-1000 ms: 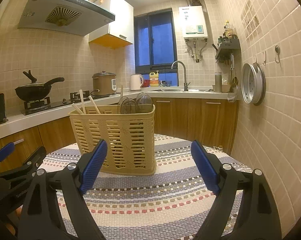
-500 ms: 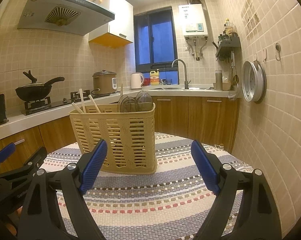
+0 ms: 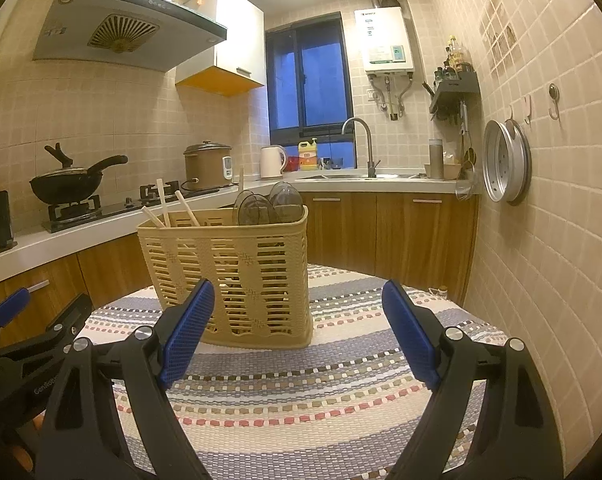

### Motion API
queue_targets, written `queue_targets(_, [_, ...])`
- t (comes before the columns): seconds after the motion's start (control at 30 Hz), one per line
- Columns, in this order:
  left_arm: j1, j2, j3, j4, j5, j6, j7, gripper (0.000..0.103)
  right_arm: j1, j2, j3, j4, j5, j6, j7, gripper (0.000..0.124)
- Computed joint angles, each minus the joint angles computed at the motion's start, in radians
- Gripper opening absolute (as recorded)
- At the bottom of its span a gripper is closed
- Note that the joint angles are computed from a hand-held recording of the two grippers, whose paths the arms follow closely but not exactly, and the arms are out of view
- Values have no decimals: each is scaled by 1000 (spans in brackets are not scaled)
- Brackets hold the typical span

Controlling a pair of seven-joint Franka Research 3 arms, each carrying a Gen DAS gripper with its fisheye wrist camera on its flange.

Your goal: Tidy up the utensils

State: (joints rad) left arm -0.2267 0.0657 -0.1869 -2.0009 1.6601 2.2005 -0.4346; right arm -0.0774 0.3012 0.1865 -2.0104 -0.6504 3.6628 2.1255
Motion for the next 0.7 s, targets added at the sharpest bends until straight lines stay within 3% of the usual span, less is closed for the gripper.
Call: queue_targets(0.7, [3, -3, 1, -2, -2, 5, 3, 95, 9, -3, -6, -8, 22, 4, -19, 84])
